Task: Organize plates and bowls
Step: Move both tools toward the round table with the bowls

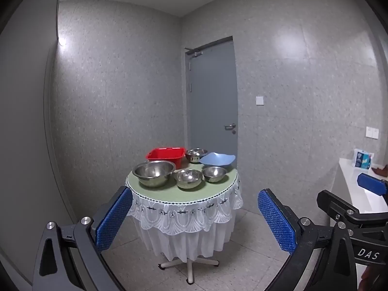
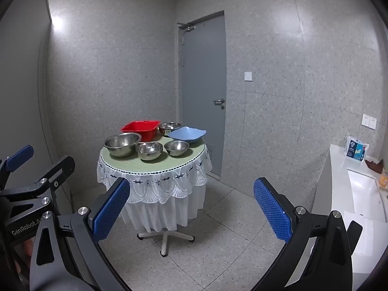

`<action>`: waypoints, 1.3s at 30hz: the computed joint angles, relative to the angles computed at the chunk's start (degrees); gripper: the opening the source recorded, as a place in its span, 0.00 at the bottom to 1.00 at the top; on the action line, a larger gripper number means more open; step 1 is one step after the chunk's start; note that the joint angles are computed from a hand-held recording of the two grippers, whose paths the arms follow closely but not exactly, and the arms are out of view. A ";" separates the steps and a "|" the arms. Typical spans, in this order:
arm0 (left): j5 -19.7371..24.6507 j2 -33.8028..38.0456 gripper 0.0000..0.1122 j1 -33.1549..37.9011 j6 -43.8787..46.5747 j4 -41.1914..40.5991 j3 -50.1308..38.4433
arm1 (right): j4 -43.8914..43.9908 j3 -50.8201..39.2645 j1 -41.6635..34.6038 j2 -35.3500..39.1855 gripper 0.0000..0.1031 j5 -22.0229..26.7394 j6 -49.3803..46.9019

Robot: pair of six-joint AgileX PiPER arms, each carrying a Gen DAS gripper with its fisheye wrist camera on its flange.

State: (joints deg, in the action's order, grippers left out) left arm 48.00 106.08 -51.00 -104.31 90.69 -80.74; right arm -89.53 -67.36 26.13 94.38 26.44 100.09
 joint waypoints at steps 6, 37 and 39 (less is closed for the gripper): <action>0.20 0.73 0.91 -0.02 -0.40 0.44 -0.17 | -1.57 0.76 -0.24 0.07 1.00 -0.21 2.05; -4.45 3.82 0.91 3.73 -4.41 4.70 -0.40 | -8.52 2.06 -1.31 3.56 1.00 0.00 10.22; -4.67 4.10 0.91 3.86 -4.46 4.85 -0.49 | -8.86 2.13 -1.41 3.78 1.00 -0.04 10.73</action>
